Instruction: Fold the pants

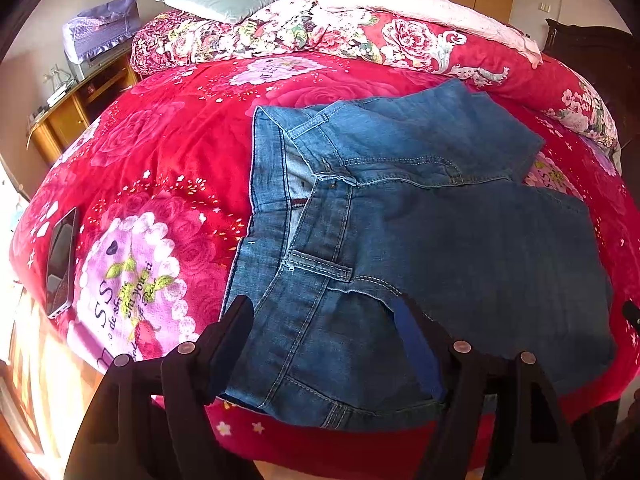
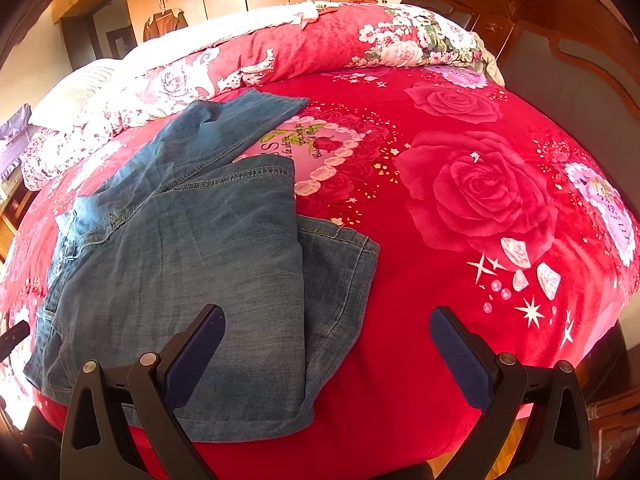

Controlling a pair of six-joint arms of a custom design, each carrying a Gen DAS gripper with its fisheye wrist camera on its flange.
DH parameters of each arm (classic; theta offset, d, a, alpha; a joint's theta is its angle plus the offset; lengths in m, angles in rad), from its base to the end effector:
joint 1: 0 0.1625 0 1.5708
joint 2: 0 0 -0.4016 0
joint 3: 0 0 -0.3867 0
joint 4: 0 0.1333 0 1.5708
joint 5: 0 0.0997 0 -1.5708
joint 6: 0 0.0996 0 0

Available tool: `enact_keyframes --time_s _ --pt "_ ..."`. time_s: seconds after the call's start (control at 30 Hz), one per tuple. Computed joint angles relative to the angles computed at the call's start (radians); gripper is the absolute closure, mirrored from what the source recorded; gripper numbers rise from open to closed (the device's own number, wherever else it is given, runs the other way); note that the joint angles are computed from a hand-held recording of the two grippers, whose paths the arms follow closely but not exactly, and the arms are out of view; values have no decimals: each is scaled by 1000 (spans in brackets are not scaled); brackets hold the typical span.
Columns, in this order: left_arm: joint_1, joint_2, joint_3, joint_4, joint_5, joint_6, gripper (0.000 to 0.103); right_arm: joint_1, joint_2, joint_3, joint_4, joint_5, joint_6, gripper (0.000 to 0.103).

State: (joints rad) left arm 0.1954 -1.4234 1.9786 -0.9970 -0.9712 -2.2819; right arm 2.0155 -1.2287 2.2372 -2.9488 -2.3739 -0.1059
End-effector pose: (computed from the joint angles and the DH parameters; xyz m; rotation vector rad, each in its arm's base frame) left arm -0.3123 -0.2550 0.2306 -0.5273 1.9827 -0.9269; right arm 0.2530 -0.3877 0.1852 0.4581 -2.3058 0.5994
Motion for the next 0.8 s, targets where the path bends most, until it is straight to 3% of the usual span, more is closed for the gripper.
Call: enact_keyframes --time_s 0.2,0.27,0.37,0.5,0.6,0.67,0.7,0.8 --pt "31 -110 18 -146 -84 55 30 -69 -31 -68 109 57 44 1" --pt "18 -208 82 -269 -111 16 30 -104 -31 -107 148 46 64 2" --pt "-30 -360 215 -450 -104 -133 25 -156 -16 -168 226 46 99 7" --pt "1 -427 286 -535 -128 -163 24 -219 11 -214 321 165 129 17" --pt "39 -443 305 -565 -119 -153 25 -233 43 -228 363 202 134 31" --pt "72 -432 298 -570 -121 -132 30 -229 44 -217 341 246 70 74" --pt "90 -415 286 -564 -130 -121 38 -236 38 -225 373 288 63 94" --pt "120 -380 250 -547 -138 -87 62 -232 1 -222 380 332 45 94"
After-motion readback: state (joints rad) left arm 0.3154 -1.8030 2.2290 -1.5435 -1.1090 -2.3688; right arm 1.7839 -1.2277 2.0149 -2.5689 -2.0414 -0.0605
